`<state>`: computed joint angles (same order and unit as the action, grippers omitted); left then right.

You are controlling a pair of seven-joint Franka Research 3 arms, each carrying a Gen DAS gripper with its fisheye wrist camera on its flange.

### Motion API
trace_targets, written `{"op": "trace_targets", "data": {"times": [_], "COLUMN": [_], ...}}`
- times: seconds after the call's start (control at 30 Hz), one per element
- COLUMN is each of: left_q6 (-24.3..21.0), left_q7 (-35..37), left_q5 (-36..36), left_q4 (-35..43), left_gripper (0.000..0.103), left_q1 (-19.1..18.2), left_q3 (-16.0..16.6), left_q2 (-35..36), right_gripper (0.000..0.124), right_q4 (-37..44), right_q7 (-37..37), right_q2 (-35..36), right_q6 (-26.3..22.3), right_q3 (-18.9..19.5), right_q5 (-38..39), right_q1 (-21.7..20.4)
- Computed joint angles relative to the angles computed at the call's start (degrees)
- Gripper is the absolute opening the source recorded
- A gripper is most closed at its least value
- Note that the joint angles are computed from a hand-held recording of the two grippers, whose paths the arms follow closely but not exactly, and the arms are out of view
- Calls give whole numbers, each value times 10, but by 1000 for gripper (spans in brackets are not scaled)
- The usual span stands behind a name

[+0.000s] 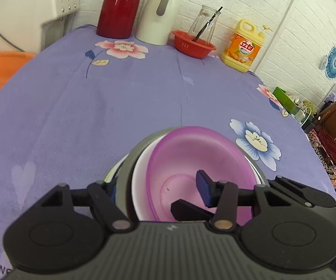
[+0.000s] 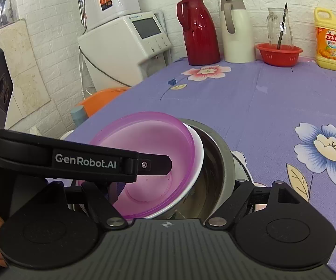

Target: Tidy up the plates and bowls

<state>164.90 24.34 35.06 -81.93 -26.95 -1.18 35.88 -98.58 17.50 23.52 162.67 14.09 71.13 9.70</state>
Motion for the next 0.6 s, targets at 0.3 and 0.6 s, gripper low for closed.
{"op": "trace_targets", "data": {"times": [0.3,0.6], "left_q6": [19,28], "left_q7": [43,-100], "left_q5": [-14,103], "left_q4": [16,15], "left_gripper": [65,73], "left_q1": [4,-57], "left_q3": [-6,93], "left_q2": [19,-5], "right_gripper": [103,103], "right_q4": [2,7], "right_q7": [42,-1], "right_q2": [11,9], "right_q6": [14,41], "right_q3": [2,24], "right_q5": [-41,12], "right_q1": [1,-15]}}
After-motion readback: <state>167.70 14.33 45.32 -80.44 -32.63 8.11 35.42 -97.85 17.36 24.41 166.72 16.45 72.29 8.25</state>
